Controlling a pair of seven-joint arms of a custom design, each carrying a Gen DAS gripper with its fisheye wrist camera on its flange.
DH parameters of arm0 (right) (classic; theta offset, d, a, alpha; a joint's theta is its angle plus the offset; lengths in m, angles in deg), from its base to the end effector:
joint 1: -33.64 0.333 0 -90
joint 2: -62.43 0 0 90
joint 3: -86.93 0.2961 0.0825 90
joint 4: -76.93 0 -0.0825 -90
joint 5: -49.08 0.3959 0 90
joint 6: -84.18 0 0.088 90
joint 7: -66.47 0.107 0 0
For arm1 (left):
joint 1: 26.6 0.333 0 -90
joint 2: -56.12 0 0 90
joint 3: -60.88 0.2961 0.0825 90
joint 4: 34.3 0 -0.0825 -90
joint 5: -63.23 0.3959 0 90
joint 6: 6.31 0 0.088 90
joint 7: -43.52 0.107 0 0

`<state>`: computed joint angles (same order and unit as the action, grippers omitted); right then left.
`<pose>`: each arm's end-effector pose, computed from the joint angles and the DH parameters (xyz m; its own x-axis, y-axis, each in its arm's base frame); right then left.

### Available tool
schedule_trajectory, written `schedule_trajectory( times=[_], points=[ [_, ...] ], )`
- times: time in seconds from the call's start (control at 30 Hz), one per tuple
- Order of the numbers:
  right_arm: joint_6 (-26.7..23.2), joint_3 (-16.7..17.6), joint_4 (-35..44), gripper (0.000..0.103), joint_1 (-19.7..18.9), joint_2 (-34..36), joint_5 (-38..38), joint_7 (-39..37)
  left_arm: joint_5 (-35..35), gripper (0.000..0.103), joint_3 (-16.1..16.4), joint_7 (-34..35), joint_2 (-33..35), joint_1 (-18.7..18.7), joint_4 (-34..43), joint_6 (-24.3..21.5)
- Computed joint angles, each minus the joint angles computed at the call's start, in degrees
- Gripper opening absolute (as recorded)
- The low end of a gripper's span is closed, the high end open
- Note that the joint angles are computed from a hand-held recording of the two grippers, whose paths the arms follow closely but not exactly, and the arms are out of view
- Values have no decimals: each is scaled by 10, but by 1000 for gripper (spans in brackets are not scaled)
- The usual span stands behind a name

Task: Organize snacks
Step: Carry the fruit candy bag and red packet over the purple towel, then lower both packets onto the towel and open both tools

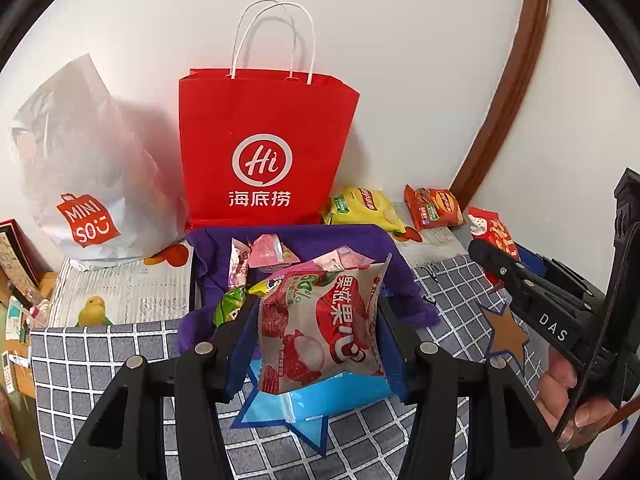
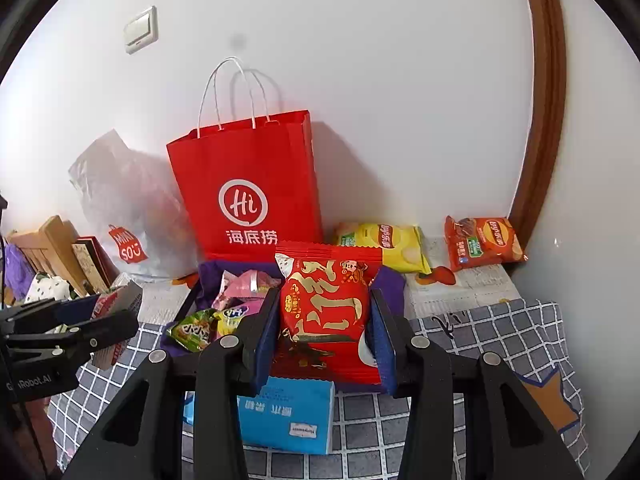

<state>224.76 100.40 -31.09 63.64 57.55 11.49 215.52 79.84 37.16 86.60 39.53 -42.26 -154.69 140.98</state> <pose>0.4299 0.4140 0.5925 0.1387 -0.9882 -0.0645 -0.6610 -0.0439 -0.7491 0.4027 -0.3648 0.5935 -0.1545 -0.9715 0.1798 -0.7197 -0.0140 -0.6941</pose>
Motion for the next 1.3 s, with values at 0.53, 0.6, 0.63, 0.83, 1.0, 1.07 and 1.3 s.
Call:
schedule_trajectory(
  times=[0.53, 0.6, 0.63, 0.83, 1.0, 1.07, 1.3],
  points=[
    [0, -25, 86, 43, 2, 76, 16, -43, 44, 52, 21, 1, 63, 7, 65, -13],
    [-3, -30, 101, 43, 5, 89, 16, -49, 47, 52, 28, 0, 69, 7, 70, -12],
    [-4, -32, 108, 43, 6, 94, 14, -51, 51, 52, 30, -5, 73, 8, 73, -12],
    [5, -48, 132, 43, 9, 123, 7, -57, 45, 52, 51, -5, 100, 9, 88, 4],
    [26, -57, 131, 43, 5, 147, 24, -75, 31, 52, 66, 4, 140, 4, 108, 11],
    [35, -56, 133, 43, -3, 162, 63, -105, 19, 52, 75, 12, 160, 1, 116, 19],
    [9, -59, 166, 43, 0, 207, 116, -191, 0, 52, 97, 34, 205, -15, 141, 3]
  ],
)
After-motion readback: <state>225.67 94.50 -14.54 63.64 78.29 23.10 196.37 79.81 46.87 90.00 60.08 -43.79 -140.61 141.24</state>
